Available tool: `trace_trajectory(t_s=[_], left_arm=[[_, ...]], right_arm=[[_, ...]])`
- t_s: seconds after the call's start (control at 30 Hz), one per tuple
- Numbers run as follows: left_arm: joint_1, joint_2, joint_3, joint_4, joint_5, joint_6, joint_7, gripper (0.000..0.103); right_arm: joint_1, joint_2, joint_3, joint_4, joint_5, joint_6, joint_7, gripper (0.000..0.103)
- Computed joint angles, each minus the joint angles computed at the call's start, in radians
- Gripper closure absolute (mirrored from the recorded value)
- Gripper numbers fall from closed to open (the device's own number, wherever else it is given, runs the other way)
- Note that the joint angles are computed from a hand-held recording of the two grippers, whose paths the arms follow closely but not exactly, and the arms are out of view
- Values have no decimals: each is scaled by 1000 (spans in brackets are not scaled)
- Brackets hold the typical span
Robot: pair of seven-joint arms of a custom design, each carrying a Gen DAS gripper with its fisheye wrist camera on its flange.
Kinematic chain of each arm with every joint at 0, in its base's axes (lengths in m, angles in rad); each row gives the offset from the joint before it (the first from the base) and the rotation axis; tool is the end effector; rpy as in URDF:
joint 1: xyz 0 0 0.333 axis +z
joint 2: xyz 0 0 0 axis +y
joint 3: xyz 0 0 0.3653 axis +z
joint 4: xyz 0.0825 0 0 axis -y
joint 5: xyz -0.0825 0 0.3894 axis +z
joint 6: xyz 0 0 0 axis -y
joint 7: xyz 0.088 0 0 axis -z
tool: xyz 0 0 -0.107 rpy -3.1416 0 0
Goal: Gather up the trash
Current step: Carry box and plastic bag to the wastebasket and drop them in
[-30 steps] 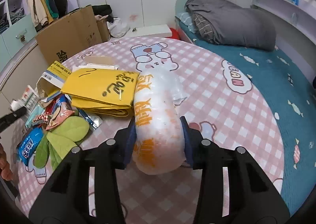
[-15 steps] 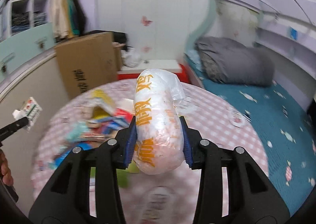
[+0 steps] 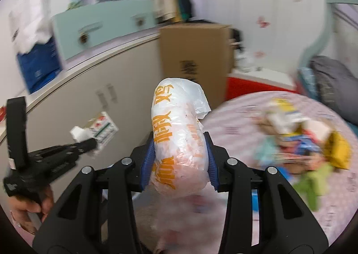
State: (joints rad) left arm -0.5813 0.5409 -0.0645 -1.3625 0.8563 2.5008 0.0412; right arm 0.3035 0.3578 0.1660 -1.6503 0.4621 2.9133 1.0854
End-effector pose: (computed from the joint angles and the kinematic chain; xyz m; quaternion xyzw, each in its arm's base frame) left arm 0.6325 -0.4663 0.5142 -0.7451 0.5176 -0.3543 0.2269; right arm 0.6702 0.2864 0.5547 -0.7691 0.4486 -0.1840 0.4163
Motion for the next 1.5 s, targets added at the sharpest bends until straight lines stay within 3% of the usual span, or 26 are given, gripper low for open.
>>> trace_trajectory(t_s=[0.23, 0.43, 0.5, 0.57, 0.63, 0.93, 1.13, 1.5], left_arm=[[81, -143, 8, -305, 30, 56, -176, 101], [162, -207, -7, -470, 53, 98, -297, 101], [188, -220, -13, -513, 49, 103, -324, 101], [207, -229, -17, -545, 49, 107, -350, 101], [224, -229, -25, -565, 33, 97, -354, 101], [255, -174, -35, -553, -29, 141, -303, 101], [237, -146, -27, -518, -57, 145, -262, 101], [223, -125, -21, -458, -93, 111, -192, 101]], right_arm=[[127, 165, 7, 175, -104, -106, 34, 62], [189, 342, 18, 397, -125, -228, 93, 60], [194, 425, 34, 506, -108, -287, 117, 52], [196, 502, 44, 605, -83, -347, 148, 33], [228, 551, -1, 664, -117, -370, 199, 33], [242, 564, -34, 643, -180, -382, 248, 30], [226, 508, -30, 532, -188, -318, 235, 28], [202, 459, -18, 458, -177, -222, 225, 26]])
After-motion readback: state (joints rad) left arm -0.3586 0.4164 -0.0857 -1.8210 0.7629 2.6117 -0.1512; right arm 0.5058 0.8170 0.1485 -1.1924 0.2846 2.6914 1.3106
